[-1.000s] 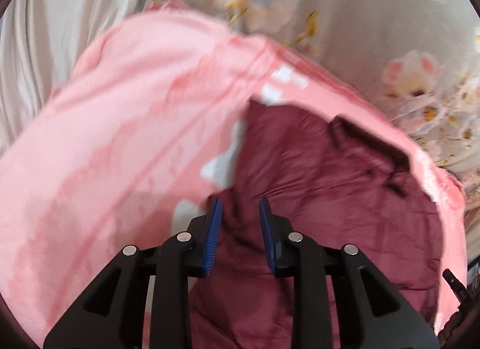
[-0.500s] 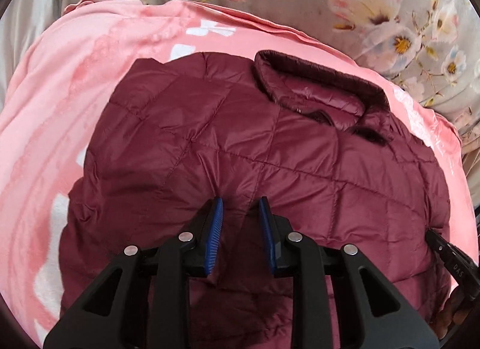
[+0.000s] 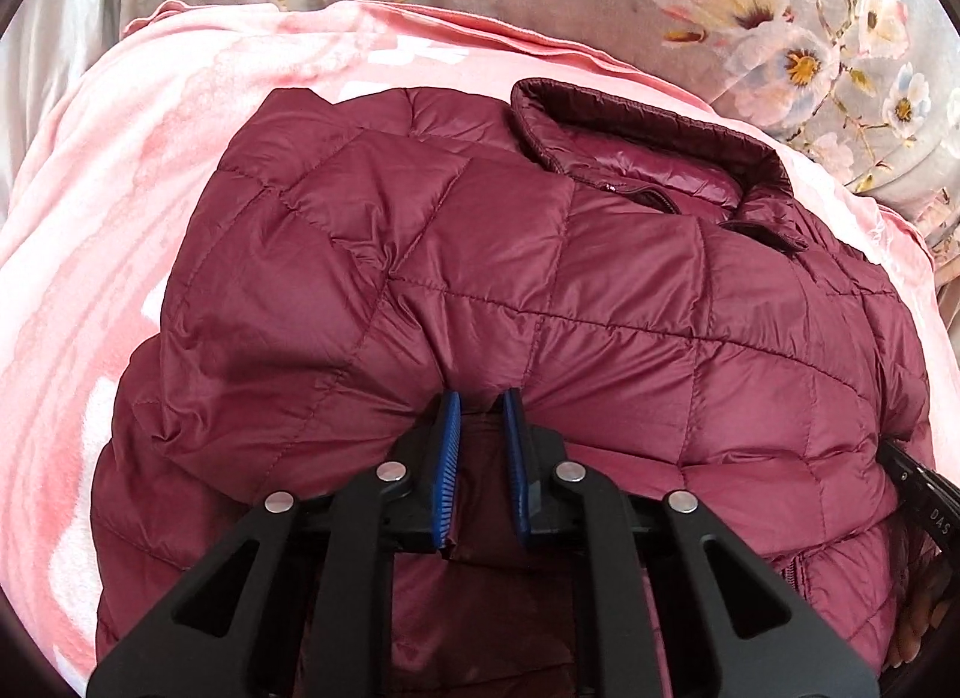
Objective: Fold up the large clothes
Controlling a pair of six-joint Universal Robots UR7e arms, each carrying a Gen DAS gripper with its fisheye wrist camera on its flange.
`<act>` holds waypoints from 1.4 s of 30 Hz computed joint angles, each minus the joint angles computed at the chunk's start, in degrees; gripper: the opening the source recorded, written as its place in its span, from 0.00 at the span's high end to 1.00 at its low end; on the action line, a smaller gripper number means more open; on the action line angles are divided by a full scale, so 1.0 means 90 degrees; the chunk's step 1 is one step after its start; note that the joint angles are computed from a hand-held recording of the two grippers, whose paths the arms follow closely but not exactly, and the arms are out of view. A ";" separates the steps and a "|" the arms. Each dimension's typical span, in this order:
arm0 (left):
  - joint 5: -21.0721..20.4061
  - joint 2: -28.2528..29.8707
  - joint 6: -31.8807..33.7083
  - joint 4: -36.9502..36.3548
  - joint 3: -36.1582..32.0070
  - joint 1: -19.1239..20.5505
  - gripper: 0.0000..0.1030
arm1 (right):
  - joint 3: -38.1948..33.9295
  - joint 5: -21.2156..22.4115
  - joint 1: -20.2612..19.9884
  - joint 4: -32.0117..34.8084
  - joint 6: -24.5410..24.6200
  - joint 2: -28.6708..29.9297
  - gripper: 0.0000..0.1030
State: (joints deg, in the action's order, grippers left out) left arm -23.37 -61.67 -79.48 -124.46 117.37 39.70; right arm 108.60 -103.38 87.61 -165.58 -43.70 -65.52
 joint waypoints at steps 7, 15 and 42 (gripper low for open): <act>0.0048 -0.0504 -0.0291 0.0377 0.0116 -0.0287 0.84 | -0.0241 -0.0135 0.0171 0.0786 0.0255 -0.0255 0.91; 0.0058 -0.0631 0.1104 -0.1015 -0.0352 -0.0187 0.63 | -0.0714 0.0644 0.0455 0.1689 0.0836 -0.0219 0.73; -0.1643 0.0670 0.2586 -0.2685 -0.1846 0.1354 0.90 | -0.2749 0.1710 0.0549 0.2564 0.2678 0.1710 0.91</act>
State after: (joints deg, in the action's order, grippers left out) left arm -38.15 -55.64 -56.21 -148.63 100.76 51.89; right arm 83.86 -87.99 92.55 -142.51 -19.60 -50.13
